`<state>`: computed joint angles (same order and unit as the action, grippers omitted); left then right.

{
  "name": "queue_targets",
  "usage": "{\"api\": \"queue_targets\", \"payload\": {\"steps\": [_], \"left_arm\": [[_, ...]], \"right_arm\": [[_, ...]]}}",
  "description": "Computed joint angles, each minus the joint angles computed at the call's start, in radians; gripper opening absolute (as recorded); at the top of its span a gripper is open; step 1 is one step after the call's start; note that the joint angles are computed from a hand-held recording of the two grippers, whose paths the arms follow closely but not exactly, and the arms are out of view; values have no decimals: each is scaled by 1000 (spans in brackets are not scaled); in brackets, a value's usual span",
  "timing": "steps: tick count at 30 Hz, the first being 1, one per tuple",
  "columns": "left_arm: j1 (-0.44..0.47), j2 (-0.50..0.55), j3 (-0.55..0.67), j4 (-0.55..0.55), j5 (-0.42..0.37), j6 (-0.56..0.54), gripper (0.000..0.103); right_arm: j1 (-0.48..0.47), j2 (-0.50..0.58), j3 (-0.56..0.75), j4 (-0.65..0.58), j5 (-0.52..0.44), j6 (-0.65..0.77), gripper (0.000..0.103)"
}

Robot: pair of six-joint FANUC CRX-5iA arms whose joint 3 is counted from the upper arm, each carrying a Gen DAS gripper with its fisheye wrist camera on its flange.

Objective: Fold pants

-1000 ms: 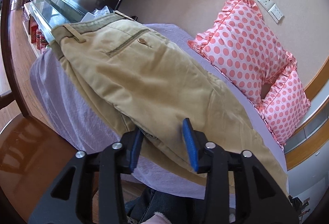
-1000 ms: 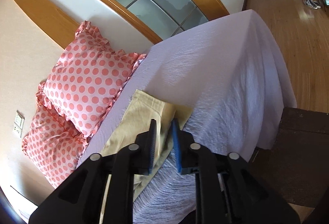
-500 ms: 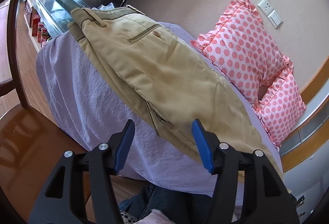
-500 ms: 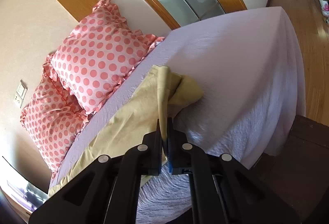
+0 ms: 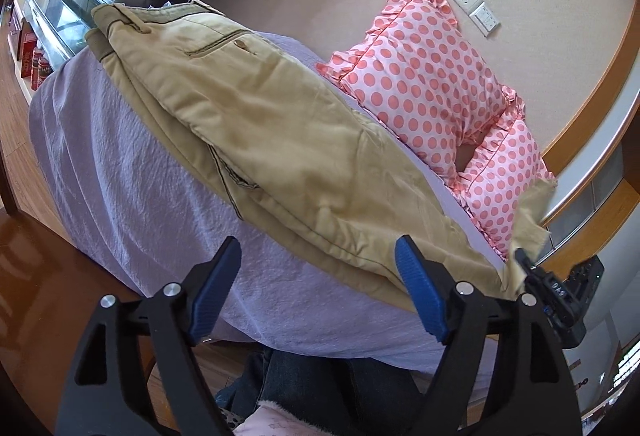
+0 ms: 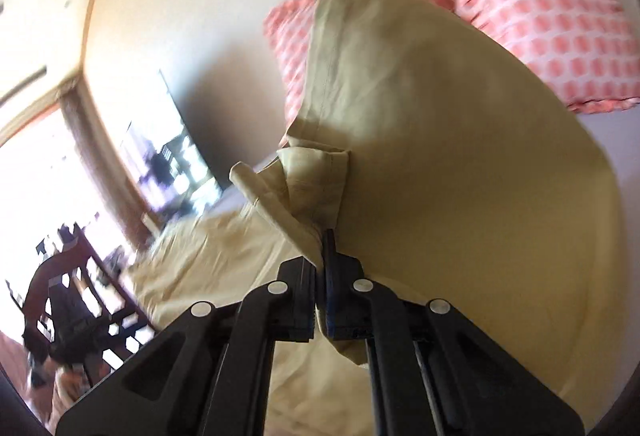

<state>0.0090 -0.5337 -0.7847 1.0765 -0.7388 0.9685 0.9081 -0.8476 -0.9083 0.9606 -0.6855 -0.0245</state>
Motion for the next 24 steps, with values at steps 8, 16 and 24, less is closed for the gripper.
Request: {"api": "queue_targets", "payload": {"steps": [8, 16, 24], "left_arm": [[-32, 34, 11, 24, 2, -55, 88], [-70, 104, 58, -3, 42, 1, 88], [-26, 134, 98, -102, 34, 140, 87]], "right_arm": [[153, 47, 11, -55, -73, 76, 82], [135, 19, -1, -55, -85, 12, 87], [132, 16, -12, -53, -65, 2, 87]]}}
